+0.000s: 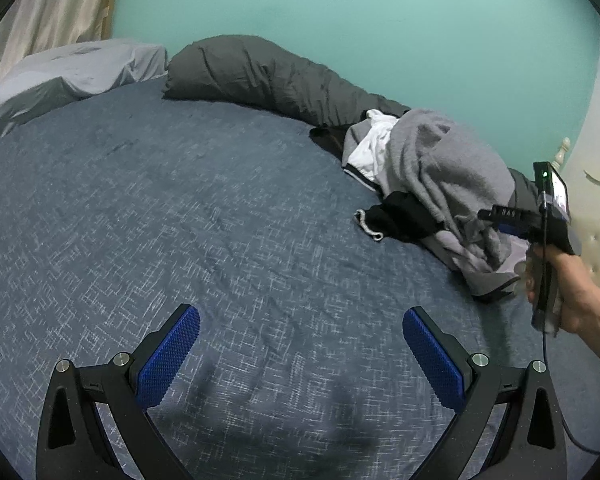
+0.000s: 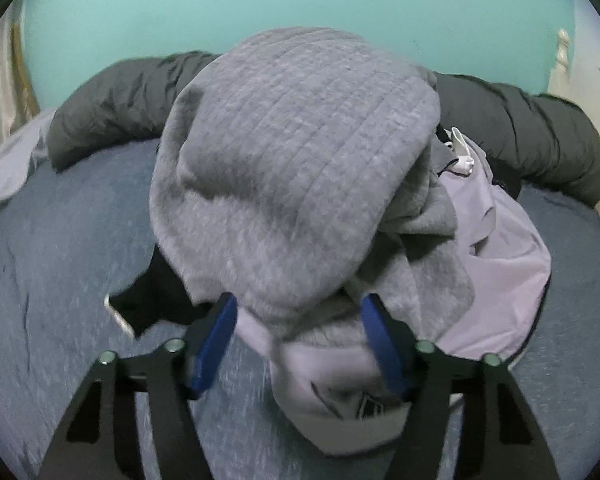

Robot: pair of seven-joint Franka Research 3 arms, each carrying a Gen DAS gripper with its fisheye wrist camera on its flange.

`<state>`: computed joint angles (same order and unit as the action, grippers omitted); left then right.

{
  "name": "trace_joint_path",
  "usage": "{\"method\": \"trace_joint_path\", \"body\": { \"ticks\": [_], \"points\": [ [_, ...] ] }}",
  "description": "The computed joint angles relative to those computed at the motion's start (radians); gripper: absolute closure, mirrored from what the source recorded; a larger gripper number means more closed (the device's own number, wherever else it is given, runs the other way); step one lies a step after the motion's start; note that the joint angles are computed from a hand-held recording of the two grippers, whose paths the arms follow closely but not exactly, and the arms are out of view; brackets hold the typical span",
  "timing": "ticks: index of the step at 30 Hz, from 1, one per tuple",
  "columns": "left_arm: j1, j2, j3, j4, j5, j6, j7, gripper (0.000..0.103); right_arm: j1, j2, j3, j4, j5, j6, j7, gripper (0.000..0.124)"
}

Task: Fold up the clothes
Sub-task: 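Reach the right gripper into the pile and grasp the grey sweatshirt, then pull the grey sweatshirt out of the pile with the right gripper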

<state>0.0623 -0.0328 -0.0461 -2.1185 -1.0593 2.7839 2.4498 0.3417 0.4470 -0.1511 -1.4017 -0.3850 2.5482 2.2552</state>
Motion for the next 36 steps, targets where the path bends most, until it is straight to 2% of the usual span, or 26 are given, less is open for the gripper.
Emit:
{"method": "trace_joint_path", "body": {
  "ticks": [3,7,8,12,18,22,25,29,32,36],
  "points": [
    [0.003,0.008,0.0,0.004,0.001,-0.006,-0.002,0.0,-0.013,0.025,0.009,0.031,0.024,0.015,-0.024,0.075],
    [0.006,0.009,-0.001,0.005,-0.021,-0.003,0.025,0.0,-0.027,0.024,0.023,0.03,0.07,0.029,-0.072,0.114],
    [0.008,0.009,-0.001,0.005,-0.024,-0.006,0.028,0.0,-0.03,0.024,0.026,0.03,0.082,0.033,-0.085,0.117],
    [0.012,0.009,-0.001,0.006,-0.025,-0.015,0.022,0.0,-0.032,0.004,0.031,-0.003,0.115,0.062,-0.123,0.12],
    [0.01,-0.002,0.0,0.004,-0.048,-0.014,0.037,0.0,-0.025,-0.097,0.044,-0.157,0.129,0.165,-0.159,0.121],
    [0.008,-0.001,0.003,0.007,-0.046,-0.02,0.036,0.0,-0.017,-0.182,0.082,-0.292,0.135,0.233,-0.238,0.121],
    [0.011,0.001,0.005,0.011,-0.042,-0.027,0.025,0.0,-0.038,-0.271,0.148,-0.445,0.236,0.281,-0.354,0.121],
    [0.013,-0.002,0.005,0.012,-0.055,-0.021,0.034,0.0,-0.056,-0.344,0.216,-0.577,0.432,0.261,-0.527,0.121],
    [0.011,-0.001,0.004,0.01,-0.048,-0.012,0.037,0.0,-0.042,-0.397,0.195,-0.652,0.368,0.296,-0.442,0.121],
    [0.009,0.003,0.002,0.008,-0.024,-0.01,0.023,0.0,-0.072,-0.453,0.179,-0.703,0.156,0.362,-0.163,0.116]
  ]
}}
